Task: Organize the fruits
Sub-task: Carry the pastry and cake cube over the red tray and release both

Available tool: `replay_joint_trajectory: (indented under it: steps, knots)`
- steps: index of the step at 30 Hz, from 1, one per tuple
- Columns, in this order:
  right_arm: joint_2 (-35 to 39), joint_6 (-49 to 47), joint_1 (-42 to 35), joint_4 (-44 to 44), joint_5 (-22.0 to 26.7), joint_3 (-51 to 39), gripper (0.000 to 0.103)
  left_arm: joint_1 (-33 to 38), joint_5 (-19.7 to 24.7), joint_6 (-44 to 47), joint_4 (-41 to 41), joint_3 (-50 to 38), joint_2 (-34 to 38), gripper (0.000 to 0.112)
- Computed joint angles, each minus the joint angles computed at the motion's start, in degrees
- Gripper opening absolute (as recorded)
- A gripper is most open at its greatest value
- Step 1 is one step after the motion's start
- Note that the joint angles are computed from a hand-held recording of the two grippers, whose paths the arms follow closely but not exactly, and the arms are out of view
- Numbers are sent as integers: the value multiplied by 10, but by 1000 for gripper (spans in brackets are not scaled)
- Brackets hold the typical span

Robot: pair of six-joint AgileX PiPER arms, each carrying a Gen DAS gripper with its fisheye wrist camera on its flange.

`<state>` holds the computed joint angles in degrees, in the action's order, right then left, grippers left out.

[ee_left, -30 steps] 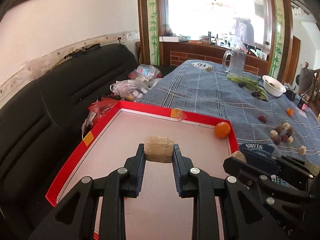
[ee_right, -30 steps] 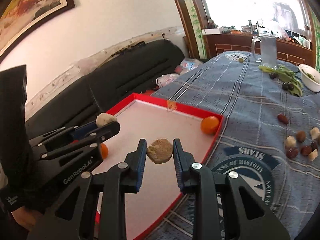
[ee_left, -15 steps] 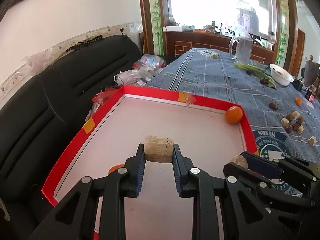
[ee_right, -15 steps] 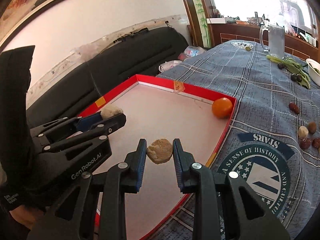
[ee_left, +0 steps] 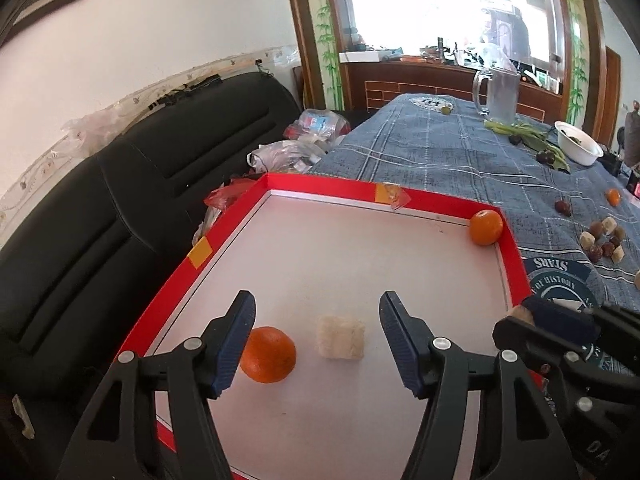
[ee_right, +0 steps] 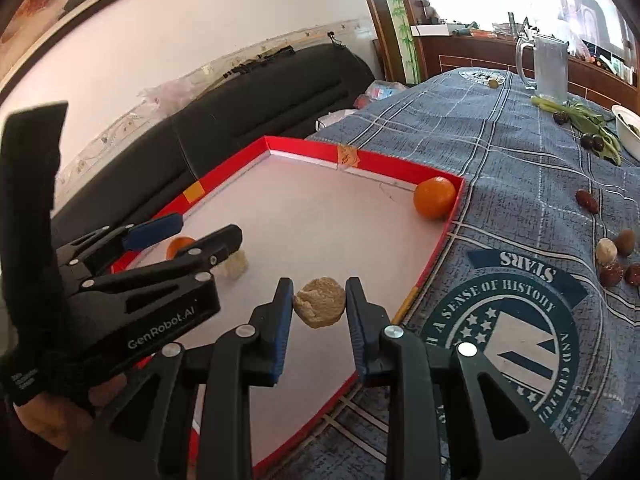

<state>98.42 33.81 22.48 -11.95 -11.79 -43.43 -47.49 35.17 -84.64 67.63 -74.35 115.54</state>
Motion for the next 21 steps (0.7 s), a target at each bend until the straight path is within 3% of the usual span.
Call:
replay_joint_trajectory:
  steps: [1, 3, 4, 10, 13, 18, 21]
  knots:
    - [-6, 14, -5, -14, -4, 6, 31, -3, 3, 3, -1, -3, 0, 69]
    - [-16, 80, -21, -80, -21, 17, 48, -9, 13, -3, 8, -5, -2, 69]
    - [-20, 95, -28, -95, -37, 25, 49, -13, 22, -6, 12, -6, -3, 70]
    - [-47, 108, -59, -114, -64, 57, 49, -30, 52, -7, 15, -18, -7, 75]
    - [-72, 74, -87, -81, -74, 84, 49, -51, 72, 3, 19, -36, 1, 79]
    - [-134, 17, -149, -42, -88, 144, 52, -85, 101, 50, 3, -92, 25, 82]
    - [-175, 30, -201, -67, -100, 183, 56, -101, 113, 74, -8, -121, 40, 83]
